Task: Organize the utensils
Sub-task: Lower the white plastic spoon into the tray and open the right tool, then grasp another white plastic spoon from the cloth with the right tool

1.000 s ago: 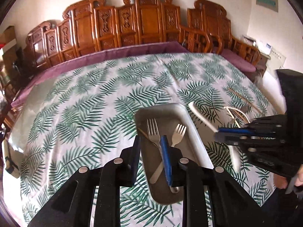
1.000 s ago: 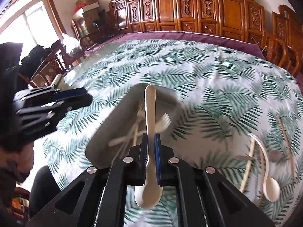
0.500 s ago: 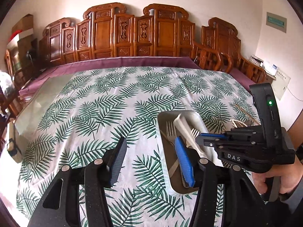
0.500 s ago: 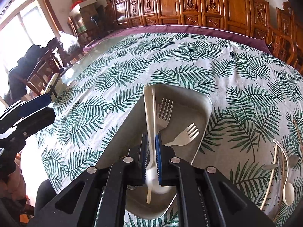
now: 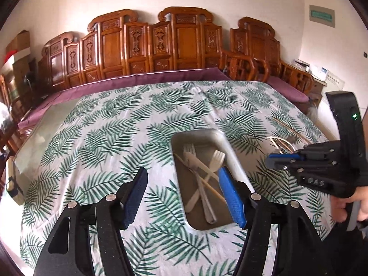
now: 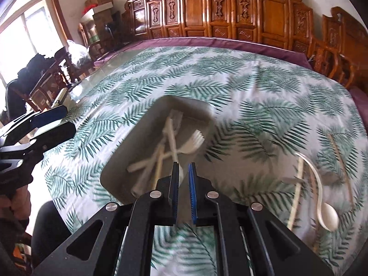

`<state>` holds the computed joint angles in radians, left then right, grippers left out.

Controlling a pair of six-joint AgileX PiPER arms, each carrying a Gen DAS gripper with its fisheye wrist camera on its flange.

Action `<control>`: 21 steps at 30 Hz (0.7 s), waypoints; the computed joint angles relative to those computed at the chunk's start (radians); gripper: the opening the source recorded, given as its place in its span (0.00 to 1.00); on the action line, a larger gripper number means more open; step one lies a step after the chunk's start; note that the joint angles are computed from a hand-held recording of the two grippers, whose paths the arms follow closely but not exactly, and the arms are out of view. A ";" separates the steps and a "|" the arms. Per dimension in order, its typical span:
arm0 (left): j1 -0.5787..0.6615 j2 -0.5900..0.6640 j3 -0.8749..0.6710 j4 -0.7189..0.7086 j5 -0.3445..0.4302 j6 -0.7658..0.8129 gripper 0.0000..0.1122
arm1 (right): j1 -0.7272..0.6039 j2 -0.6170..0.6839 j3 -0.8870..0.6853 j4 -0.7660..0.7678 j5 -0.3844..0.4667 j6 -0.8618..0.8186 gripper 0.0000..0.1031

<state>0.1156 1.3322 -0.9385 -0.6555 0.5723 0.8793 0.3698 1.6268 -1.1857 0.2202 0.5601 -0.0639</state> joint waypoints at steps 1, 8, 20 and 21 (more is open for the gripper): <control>-0.010 -0.007 0.007 0.003 -0.001 -0.003 0.56 | -0.010 -0.028 0.031 -0.006 -0.004 0.003 0.10; -0.123 -0.070 0.072 0.060 -0.034 -0.062 0.68 | -0.127 -0.214 0.224 0.025 -0.008 -0.065 0.10; -0.412 -0.079 0.136 0.326 -0.133 -0.435 0.74 | -0.473 -0.341 0.399 0.216 0.033 -0.449 0.10; -0.428 -0.072 0.134 0.340 -0.136 -0.461 0.74 | -0.502 -0.332 0.399 0.233 0.035 -0.487 0.12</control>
